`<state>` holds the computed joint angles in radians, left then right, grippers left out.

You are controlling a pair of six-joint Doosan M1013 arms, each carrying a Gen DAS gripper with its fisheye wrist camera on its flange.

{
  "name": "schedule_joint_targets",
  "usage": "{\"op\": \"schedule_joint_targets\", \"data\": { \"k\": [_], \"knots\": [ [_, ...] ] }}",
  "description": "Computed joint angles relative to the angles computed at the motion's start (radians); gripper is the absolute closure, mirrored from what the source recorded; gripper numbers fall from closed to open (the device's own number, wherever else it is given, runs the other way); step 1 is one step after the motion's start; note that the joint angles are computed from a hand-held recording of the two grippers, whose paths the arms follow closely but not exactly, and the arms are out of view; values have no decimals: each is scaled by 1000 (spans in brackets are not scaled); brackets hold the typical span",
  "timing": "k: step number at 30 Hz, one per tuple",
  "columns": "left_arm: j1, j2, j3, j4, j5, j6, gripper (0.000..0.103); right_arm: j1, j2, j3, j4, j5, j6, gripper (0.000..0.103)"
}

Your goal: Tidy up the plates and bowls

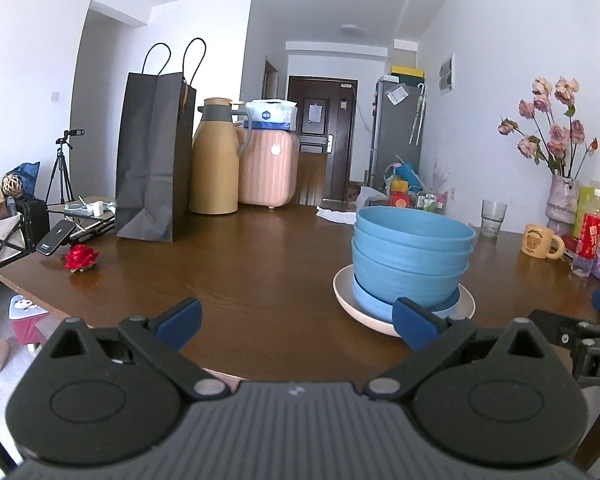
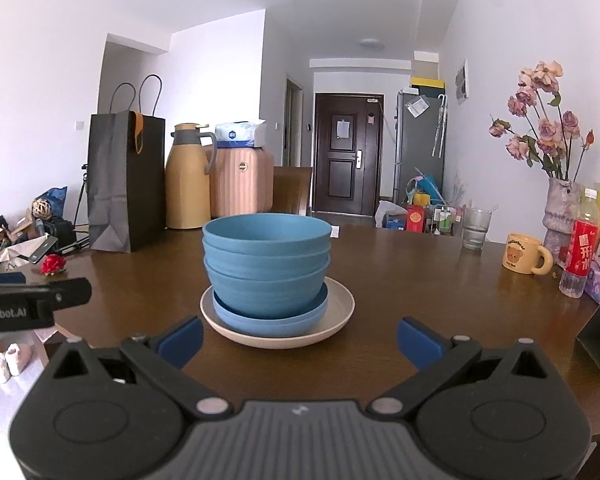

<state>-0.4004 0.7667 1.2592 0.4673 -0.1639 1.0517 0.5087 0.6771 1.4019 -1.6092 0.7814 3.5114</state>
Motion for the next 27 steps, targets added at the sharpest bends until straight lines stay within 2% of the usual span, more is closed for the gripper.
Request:
{"op": "schedule_joint_targets", "data": {
  "k": [4, 27],
  "knots": [
    [-2, -1, 4, -35, -6, 43, 0, 1, -1, 5, -7, 3, 11, 0],
    [-2, 0, 2, -51, -1, 54, 0, 0, -4, 9, -7, 2, 16, 0]
  ]
}}
